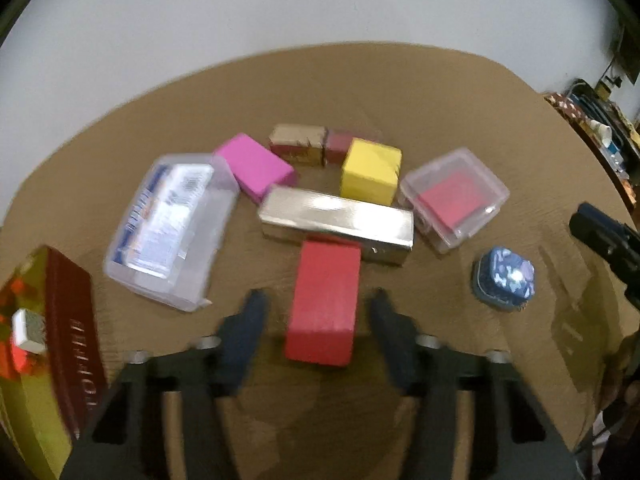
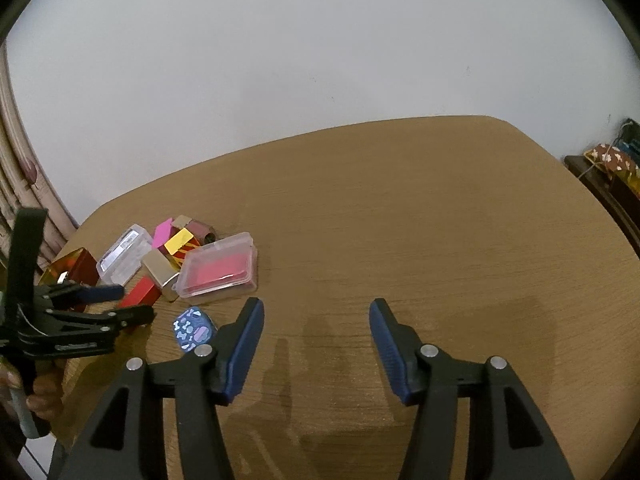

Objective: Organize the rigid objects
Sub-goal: 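Grasp the red rectangular block with the left gripper, then place the red block in the tin beside the red case, release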

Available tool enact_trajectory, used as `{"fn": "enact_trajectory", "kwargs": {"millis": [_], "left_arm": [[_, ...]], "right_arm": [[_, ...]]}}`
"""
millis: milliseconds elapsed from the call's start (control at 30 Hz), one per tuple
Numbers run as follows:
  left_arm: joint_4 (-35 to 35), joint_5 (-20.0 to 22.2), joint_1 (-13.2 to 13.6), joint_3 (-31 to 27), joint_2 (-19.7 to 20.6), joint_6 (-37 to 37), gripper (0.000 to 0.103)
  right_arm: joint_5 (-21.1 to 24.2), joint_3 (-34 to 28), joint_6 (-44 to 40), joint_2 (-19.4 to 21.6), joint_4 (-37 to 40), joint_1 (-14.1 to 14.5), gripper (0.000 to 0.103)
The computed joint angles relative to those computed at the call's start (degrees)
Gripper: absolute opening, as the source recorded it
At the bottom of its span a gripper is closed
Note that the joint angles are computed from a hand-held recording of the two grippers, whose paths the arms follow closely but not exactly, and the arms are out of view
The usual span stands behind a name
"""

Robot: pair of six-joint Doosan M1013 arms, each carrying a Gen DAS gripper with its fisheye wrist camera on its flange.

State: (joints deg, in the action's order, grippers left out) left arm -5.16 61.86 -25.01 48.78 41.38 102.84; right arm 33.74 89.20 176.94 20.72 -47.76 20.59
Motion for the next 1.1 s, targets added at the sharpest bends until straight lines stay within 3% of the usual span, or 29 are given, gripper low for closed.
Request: {"fn": "enact_trajectory", "kwargs": {"millis": [33,200,333,567,733,800,1033,1100], "left_arm": [[-0.3,-1.0,0.1,0.6,-0.3,-0.2,0.026],[-0.2,-3.3,-0.3,3.4,-2.0,-0.4,0.026],[-0.6,-7.5,-0.6,8.5,-6.0,-0.4,0.026],[-2.2,-8.8,1.8,13.3,-11.8,-3.8,0.026],[0.6,-7.1,4.7,11.9,-13.2,-8.6,0.026],[5.3,-6.7,6.1,11.0,-13.3,-11.8,0.026],[11.0,2.5,10.9,4.5,-8.5,-16.7,0.026],[11.1,2.9,11.5,4.3,-7.7,-16.6,0.026]], "right_arm": [[0.0,0.1,0.4,-0.1,0.0,0.0,0.056],[-0.1,0.0,0.8,0.1,1.3,-0.4,0.056],[-0.1,0.0,1.1,0.2,1.9,-0.5,0.056],[-0.4,-0.2,-0.7,0.2,3.3,-0.6,0.056],[0.5,-1.0,-3.3,0.6,6.1,-0.8,0.056],[0.7,-1.1,-3.5,0.7,6.4,-0.8,0.056],[2.3,-2.0,-4.2,1.2,6.9,-0.6,0.056],[2.5,-2.3,-4.8,1.4,7.5,-0.6,0.056]]}}
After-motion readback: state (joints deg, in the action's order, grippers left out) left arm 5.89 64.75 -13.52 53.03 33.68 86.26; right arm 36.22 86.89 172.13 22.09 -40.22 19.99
